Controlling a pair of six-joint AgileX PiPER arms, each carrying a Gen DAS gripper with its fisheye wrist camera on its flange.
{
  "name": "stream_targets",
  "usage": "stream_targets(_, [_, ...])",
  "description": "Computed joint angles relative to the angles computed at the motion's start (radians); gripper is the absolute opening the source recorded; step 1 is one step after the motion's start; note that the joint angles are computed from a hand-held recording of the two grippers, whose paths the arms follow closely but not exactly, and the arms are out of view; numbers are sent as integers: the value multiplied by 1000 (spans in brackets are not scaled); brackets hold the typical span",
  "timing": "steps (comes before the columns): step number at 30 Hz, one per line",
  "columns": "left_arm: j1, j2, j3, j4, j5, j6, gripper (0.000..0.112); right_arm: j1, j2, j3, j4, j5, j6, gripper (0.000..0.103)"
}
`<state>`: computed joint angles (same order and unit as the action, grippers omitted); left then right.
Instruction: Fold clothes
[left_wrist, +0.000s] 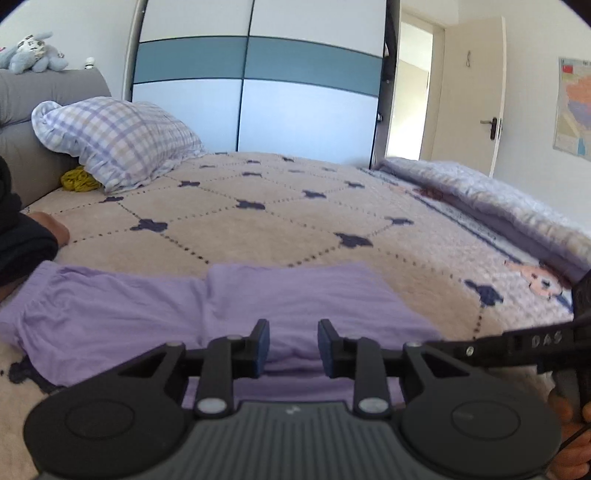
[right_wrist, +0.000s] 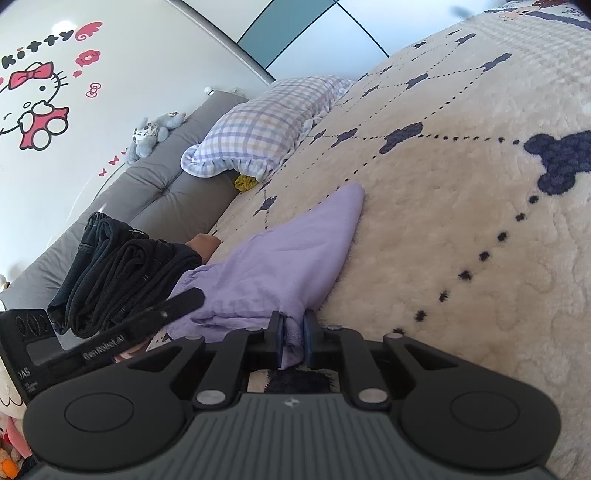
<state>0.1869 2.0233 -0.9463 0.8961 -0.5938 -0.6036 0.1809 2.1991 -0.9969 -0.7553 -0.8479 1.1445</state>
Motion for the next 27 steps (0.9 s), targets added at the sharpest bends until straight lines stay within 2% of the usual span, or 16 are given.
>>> stream_targets(4, [38,39,-54,148,-22,-182,30,-2,-1,-4,-15,8,16,14])
stream_targets(7, [63,54,-39,145,-81,-188,30,-8,-1,-6,-34,6,43,15])
stream_targets(10, [65,58,-15,97,-111,-137,30,-41,13,16,-35,-85,85,30])
stream_targets(11, [63,59,-14,91,-113,-130,31,-54,20,21,-28,-116,103,41])
stream_targets(12, [63,62,-12,88,-119,-127,31,-64,28,11,-36,-125,143,47])
stream_targets(13, [68,66,-14,95,-128,-137,31,-75,36,1,-43,-133,184,47])
stream_targets(14, [74,70,-18,107,-138,-152,31,-80,39,-13,-53,-124,224,47])
stream_targets(17, [85,79,-27,127,-151,-178,31,-29,0,-78,-66,57,230,46])
stream_targets(19, [86,80,-26,125,-155,-174,31,35,-24,-133,-47,230,168,39])
stream_targets(20, [88,81,-27,127,-158,-177,31,64,-32,-154,-31,301,129,23])
stream_targets(21, [90,82,-27,131,-163,-180,31,87,-39,-168,0,356,79,12])
stream_targets(25, [104,92,-32,148,-187,-203,32,119,-85,-126,268,401,-221,8])
stream_targets(26, [105,93,-32,149,-189,-205,32,117,-98,-112,314,396,-264,2])
stream_targets(27, [105,93,-32,150,-191,-205,32,110,-106,-107,320,397,-273,1])
